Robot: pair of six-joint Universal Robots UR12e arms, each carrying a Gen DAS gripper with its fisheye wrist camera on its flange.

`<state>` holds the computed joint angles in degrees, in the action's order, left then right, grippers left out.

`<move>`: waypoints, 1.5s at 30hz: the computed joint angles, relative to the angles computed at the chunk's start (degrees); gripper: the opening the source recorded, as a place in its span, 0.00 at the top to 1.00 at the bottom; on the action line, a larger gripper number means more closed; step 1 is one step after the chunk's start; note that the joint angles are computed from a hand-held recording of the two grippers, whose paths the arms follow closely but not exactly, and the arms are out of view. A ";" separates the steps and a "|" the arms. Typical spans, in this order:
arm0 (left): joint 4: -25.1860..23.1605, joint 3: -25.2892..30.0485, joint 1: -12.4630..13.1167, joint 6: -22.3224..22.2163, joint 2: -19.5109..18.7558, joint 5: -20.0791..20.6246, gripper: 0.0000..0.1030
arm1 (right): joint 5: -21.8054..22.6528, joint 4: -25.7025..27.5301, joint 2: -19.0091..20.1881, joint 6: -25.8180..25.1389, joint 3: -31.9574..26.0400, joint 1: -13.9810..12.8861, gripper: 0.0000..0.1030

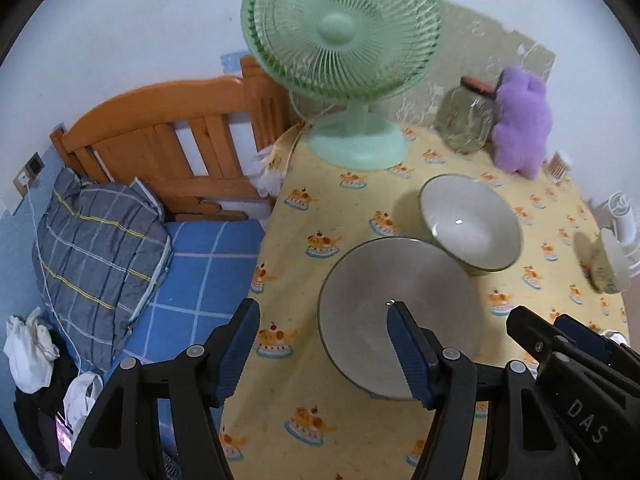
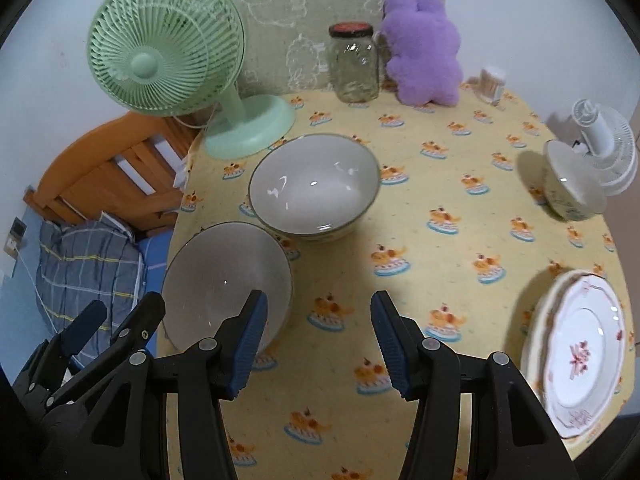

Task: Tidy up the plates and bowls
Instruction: 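Move both grippers to the rim of the large grey-interior bowl, then grasp the rim of the grey-interior bowl with both grippers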

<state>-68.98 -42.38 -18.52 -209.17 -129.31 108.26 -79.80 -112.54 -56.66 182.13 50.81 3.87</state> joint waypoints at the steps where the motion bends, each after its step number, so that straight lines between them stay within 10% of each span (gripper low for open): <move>1: -0.60 0.61 0.25 0.44 -0.57 -0.36 0.35 | 0.12 0.34 0.55 0.25 -0.62 0.08 0.44; 10: -2.59 3.82 0.96 2.54 -3.78 -1.14 0.44 | -1.01 2.43 4.93 0.28 -5.56 1.03 0.54; 18: -5.99 6.21 1.77 1.82 -5.32 -4.16 0.67 | 1.57 5.86 7.51 -2.28 -8.62 1.43 0.84; 45: -2.87 -3.08 0.07 3.21 1.09 -11.01 0.72 | 1.44 2.82 -1.81 -2.94 4.45 -0.22 0.87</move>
<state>-71.85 -45.45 -18.44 -205.96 -128.22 97.24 -78.36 -109.72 -58.47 179.19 55.26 3.65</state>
